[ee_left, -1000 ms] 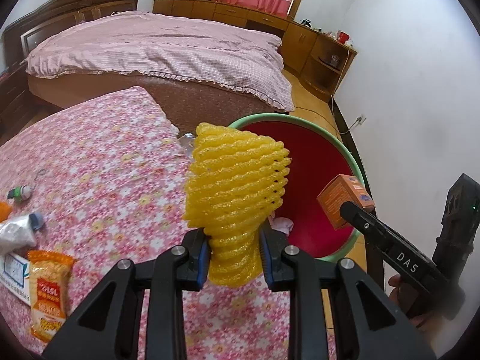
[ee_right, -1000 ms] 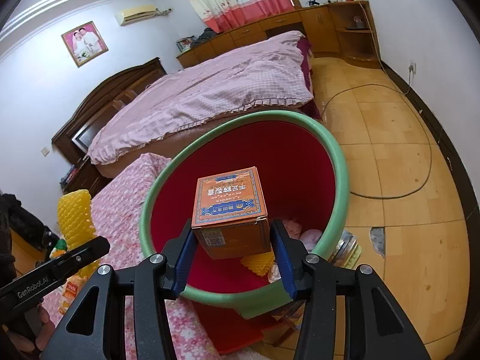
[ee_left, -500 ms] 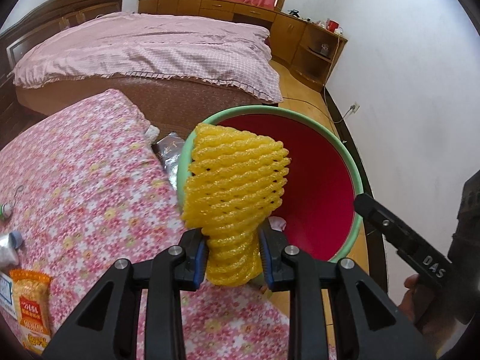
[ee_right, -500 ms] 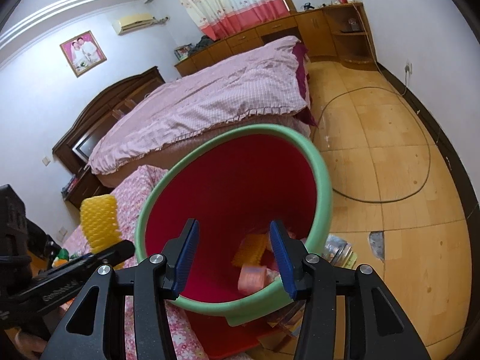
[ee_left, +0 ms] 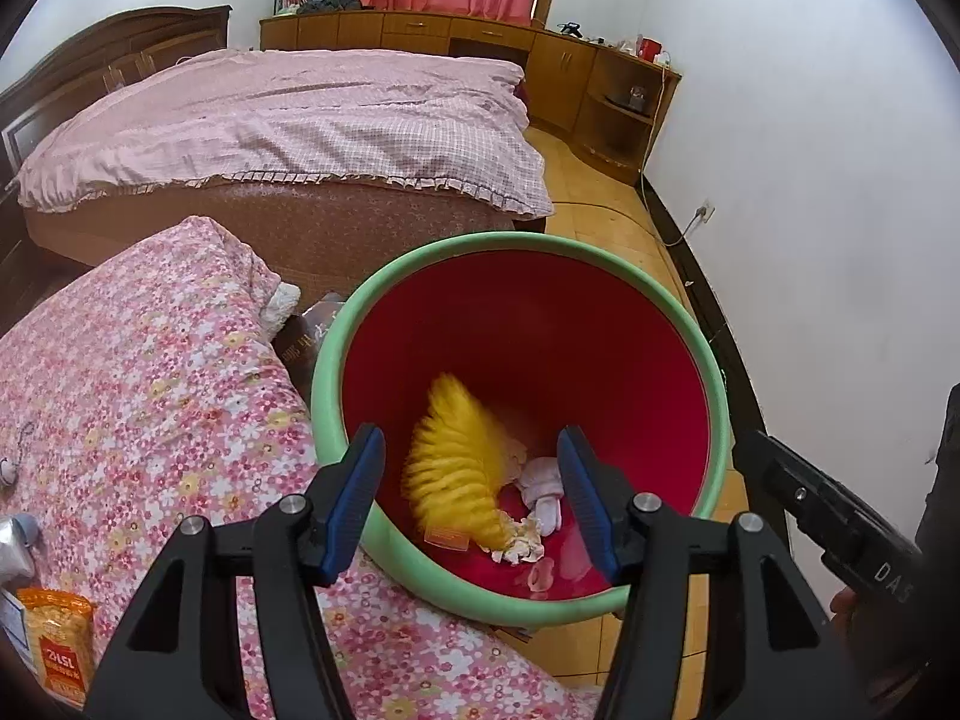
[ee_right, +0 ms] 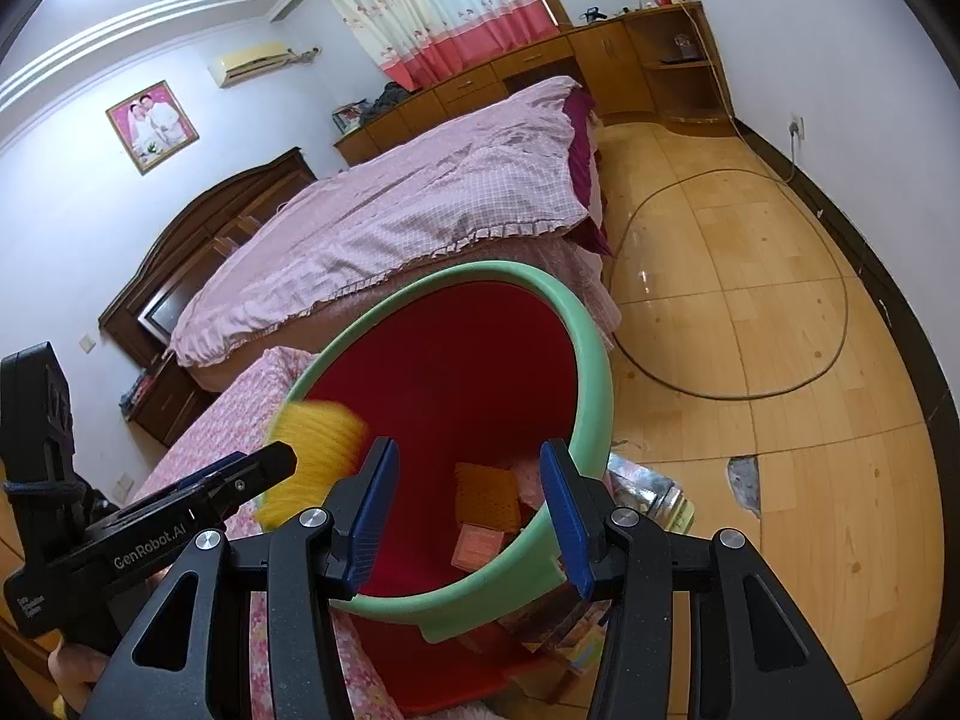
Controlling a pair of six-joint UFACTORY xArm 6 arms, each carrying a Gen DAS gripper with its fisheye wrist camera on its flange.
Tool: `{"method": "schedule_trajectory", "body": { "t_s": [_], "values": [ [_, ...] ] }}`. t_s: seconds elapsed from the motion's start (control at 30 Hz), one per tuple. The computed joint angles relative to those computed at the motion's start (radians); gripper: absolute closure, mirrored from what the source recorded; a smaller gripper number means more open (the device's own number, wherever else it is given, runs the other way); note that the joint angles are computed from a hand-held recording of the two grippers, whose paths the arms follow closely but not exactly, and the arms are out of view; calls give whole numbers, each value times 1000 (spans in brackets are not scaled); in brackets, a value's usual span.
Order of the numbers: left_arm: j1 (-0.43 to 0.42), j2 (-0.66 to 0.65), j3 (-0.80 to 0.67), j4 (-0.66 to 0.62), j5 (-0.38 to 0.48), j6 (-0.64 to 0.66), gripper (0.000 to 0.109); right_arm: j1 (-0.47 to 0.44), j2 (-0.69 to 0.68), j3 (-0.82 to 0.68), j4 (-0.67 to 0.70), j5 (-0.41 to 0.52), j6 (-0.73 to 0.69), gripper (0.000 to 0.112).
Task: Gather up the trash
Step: 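Open both tools to drop the foam net and orange box into the bucket, then move the right tool to the orange snack bag and grasp it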
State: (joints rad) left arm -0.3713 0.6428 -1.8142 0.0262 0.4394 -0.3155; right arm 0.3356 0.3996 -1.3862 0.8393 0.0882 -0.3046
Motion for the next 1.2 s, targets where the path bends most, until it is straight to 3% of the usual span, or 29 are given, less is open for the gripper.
{"method": "schedule_trajectory", "body": {
  "t_s": [0.4, 0.6, 0.8, 0.9, 1.2],
  "values": [
    [8, -111, 156, -5, -54, -44, 49, 15, -29, 31, 3, -7, -10, 61],
    [25, -214, 297, 32, -97, -110, 49, 30, -45, 48, -111, -4, 75, 55],
    [51, -328, 442, 107, -133, -211, 49, 56, -60, 64, -176, -1, 123, 54],
    [71, -387, 516, 131, -150, -251, 49, 70, -62, 59, -192, 16, 123, 46],
    [157, -565, 736, 311, -186, -470, 49, 123, -68, 44, -196, 28, 94, 46]
  ]
}}
